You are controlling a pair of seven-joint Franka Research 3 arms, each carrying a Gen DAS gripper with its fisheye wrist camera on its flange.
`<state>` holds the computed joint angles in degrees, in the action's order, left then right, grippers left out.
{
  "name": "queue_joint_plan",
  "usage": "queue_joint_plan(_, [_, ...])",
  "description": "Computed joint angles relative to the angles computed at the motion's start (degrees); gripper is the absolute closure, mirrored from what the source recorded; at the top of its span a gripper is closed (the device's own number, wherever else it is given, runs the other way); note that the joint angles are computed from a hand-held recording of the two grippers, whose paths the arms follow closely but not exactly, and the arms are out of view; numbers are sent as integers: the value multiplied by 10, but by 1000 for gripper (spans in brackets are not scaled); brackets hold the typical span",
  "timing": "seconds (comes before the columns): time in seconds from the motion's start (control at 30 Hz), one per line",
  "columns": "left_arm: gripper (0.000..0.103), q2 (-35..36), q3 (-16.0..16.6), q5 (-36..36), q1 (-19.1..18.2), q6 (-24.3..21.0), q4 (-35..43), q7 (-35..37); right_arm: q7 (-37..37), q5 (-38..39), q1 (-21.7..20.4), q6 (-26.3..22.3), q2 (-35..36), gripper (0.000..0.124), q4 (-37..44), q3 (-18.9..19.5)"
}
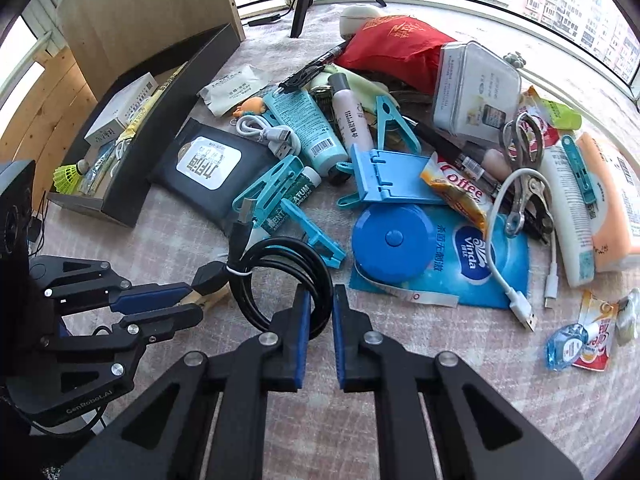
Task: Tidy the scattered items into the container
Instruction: 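Grasp the wooden clothespin with left gripper while right grasps the black cable, then carry the clothespin and black cable into the tray and open both grippers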
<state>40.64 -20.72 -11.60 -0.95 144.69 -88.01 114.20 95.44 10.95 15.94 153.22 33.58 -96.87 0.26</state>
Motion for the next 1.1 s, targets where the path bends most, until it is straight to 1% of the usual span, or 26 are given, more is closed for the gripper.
queue_joint_plan(0.07, [91, -7, -3, -5, 7, 2, -7, 4, 16, -12, 11, 8, -9, 114, -11, -13])
queue_joint_plan(0.13, [91, -14, -3, -9, 11, 8, -15, 5, 6, 9, -6, 17, -17, 114, -20, 3])
queue_joint_plan(0.27, [91, -26, -9, -25, 23, 17, -27, 10, 30, 1, 6, 52, -37, 114, -46, -12])
queue_joint_plan(0.43, [91, -44, -2, -29, 26, 36, -43, 5, 33, -3, 7, 80, -50, 115, -46, -11])
queue_joint_plan(0.6, [91, -65, 0, -39, 43, 60, -59, 2, 38, -45, 32, 92, -54, 115, -27, -31])
queue_joint_plan(0.77, [91, -82, 2, -48, 57, 91, -75, -7, 27, -52, 33, 81, -36, 115, 18, -20])
queue_joint_plan(0.83, [91, -89, 3, -53, 65, 102, -80, -11, 15, -45, 29, 76, -25, 115, 40, -8])
queue_joint_plan(0.9, [91, -95, 12, -47, 65, 114, -82, -23, 6, -39, 30, 75, -12, 115, 67, 0])
queue_joint_plan(1.0, [91, -98, 24, -37, 70, 129, -77, -44, -17, -19, 27, 66, 16, 115, 122, 22])
queue_joint_plan(1.1, [91, -102, 36, -24, 79, 146, -75, -66, -45, 3, 27, 42, 54, 115, 196, 45])
